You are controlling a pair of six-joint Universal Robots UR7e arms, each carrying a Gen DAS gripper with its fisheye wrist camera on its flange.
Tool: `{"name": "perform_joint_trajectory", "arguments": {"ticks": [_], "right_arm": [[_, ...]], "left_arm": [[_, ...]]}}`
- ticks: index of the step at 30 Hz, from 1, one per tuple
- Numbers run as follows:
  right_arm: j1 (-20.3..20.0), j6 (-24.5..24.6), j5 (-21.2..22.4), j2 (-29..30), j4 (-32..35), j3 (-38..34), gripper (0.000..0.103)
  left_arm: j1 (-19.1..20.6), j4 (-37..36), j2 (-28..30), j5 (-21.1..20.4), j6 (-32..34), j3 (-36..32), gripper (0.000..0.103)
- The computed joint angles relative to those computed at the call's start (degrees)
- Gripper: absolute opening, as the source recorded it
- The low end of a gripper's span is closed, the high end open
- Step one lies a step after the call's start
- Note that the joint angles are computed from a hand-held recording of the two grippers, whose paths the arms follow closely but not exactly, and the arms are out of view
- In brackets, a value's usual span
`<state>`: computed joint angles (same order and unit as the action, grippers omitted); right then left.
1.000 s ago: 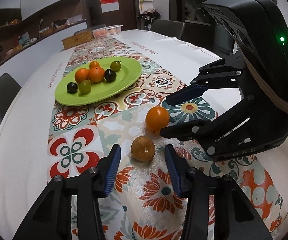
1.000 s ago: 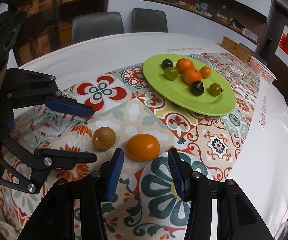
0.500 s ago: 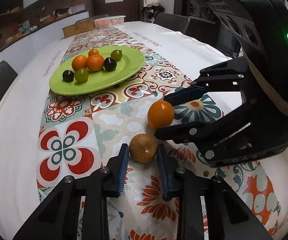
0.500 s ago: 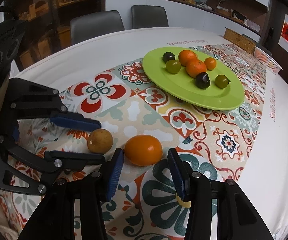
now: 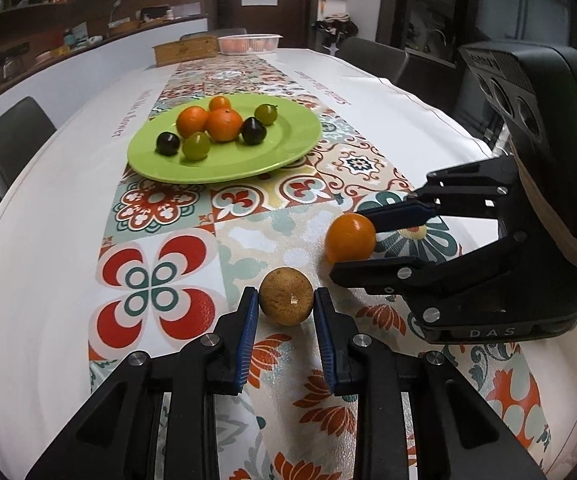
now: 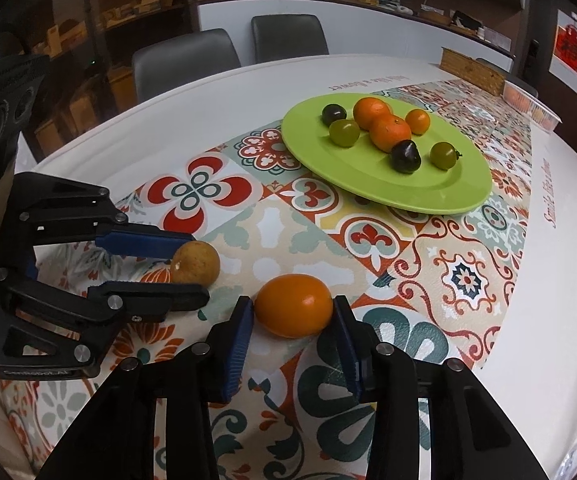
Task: Organize fruits
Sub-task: 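Grasp a brown potato with the left gripper while the right gripper grasps an orange, then carry the potato and orange over the green plate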
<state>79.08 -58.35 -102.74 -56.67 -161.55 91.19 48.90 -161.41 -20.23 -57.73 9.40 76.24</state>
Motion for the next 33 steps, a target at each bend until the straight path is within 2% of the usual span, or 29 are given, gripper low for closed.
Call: {"name": "perform_joint_trajectory", "arguments": {"ticks": [19, 33], "right_arm": [[1.3, 4.9, 2.0, -4.4, -7.4, 5.2, 0.041], [2.8, 10.2, 3.6, -4.4, -12.6, 3.1, 0.041]], "left_arm": [[-2.1, -7.5, -3.3, 0.2, 0.6, 3.6, 0.028], [-2.8, -12.1, -1.6, 2.1, 6.5, -1.7, 0.028]]}}
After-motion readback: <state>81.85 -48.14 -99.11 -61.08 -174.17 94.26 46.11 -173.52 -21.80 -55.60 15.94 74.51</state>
